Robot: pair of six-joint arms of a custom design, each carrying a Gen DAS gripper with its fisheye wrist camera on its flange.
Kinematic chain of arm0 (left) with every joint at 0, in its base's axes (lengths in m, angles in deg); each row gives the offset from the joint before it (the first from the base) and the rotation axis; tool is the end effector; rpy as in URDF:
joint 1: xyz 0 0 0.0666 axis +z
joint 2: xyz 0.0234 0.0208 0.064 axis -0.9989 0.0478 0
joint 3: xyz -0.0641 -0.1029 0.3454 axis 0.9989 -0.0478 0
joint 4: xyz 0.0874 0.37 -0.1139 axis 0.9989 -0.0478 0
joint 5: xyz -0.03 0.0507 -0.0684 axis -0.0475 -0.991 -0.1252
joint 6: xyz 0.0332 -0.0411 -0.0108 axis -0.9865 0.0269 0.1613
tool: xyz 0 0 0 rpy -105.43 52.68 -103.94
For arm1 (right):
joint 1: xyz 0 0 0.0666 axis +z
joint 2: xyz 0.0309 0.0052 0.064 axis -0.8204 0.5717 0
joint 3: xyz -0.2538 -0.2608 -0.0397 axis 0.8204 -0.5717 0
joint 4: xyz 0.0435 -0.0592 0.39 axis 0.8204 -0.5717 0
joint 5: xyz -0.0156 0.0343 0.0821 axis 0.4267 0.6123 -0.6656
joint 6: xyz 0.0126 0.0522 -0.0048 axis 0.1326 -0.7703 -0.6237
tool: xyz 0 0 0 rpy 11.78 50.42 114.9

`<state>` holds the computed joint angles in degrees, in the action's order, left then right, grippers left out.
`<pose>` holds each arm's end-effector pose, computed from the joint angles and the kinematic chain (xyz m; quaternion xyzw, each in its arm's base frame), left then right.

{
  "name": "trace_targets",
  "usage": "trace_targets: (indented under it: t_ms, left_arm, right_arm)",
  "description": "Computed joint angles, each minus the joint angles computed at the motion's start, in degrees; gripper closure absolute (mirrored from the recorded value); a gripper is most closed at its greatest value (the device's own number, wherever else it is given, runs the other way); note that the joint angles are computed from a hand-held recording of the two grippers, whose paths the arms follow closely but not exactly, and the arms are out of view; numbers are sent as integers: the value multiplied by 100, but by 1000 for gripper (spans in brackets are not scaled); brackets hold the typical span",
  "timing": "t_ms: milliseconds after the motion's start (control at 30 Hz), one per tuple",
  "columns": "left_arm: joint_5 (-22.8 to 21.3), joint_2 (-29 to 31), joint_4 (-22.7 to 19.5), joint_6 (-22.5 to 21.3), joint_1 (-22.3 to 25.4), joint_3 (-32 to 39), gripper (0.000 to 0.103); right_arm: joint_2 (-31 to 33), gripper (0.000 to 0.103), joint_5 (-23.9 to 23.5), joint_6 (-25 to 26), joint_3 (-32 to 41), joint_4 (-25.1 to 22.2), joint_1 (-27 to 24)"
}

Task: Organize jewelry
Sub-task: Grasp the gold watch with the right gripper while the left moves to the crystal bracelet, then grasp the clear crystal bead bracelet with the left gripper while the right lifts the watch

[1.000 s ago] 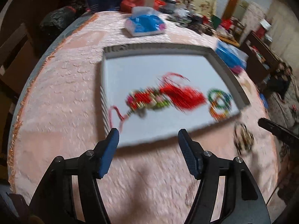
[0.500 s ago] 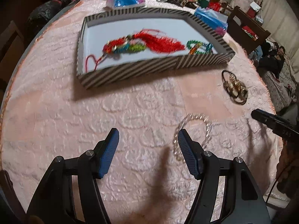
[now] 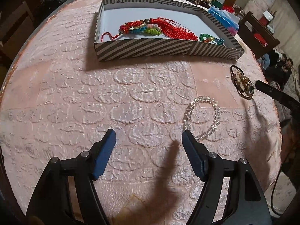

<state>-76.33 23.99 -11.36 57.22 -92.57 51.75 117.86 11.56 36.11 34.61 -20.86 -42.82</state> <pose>0.4906 -0.0488 0.4620 -0.0393 0.9774 -0.0651 0.1971 0.5826 0.1402 0.4472 -0.1144 0.9334 0.2219 0.2579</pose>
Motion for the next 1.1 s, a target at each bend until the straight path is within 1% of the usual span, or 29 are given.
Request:
trace_targets:
  t_ms: [33, 100, 133, 167, 200, 233, 300, 333, 367, 400, 467, 600, 733, 800, 900, 933, 1000, 1067, 1100]
  left_arm:
    - [-8, -27, 6, -15, 18, -55, 30]
    - [-27, -16, -46, -8, 18, -17, 30]
    - [-21, -11, -51, -30, 23, 7, 30]
    - [-32, -8, -41, -61, 22, 26, 30]
    - [-55, -8, -28, -106, 27, 57, 30]
    - [-68, 43, -15, -94, 9, 123, 30]
    - [-48, 105, 1, -116, 33, 226, 30]
    - [-53, 139, 28, -117, 27, 263, 30]
    - [-36, 179, 49, -137, 29, 310, 30]
    - [-14, 225, 50, -163, 24, 357, 30]
    - [43, 290, 40, -211, 6, 416, 30]
    - [245, 395, 31, -328, -59, 444, 30]
    - [511, 413, 97, -491, -124, 399, 30]
    - [608, 432, 129, -619, -157, 403, 30]
    - [620, 498, 132, -794, -225, 471, 30]
    - [594, 536, 142, -868, -250, 508, 31]
    - [506, 631, 160, -1049, -323, 601, 34]
    - [306, 692, 133, -1178, -400, 671, 47]
    - [214, 731, 107, -1257, -444, 727, 56]
  right_arm:
    - [116, 69, -2, 149, 131, -81, 19]
    - [330, 69, 270, 446, 352, -278, 83]
    - [426, 71, 291, 558, 435, -401, 88]
    - [521, 76, 306, 695, 508, -536, 99]
    - [438, 79, 446, 804, 407, -382, 117]
    - [447, 80, 448, 859, 444, -442, 113]
    - [370, 80, 385, 803, 408, -425, 81]
    - [292, 91, 385, 781, 349, -357, 65]
    - [210, 94, 264, 693, 311, -307, 19]
    - [167, 94, 179, 602, 319, -320, -17]
    - [-15, 95, 50, 415, 199, -152, -89]
    - [-336, 94, -48, 129, -40, -86, -191]
    - [-695, 94, -195, -188, -549, -27, -244]
    - [-830, 94, -222, -229, -864, -28, -204]
    - [-944, 94, -118, -255, -1248, -166, -155]
    - [-1020, 94, -168, -324, -1402, -58, -174]
    - [-1066, 94, -118, -442, -1497, 25, -193]
    - [-1007, 94, -100, -415, -1424, -6, -192]
    - [-944, 92, -93, -392, -1347, -52, -185]
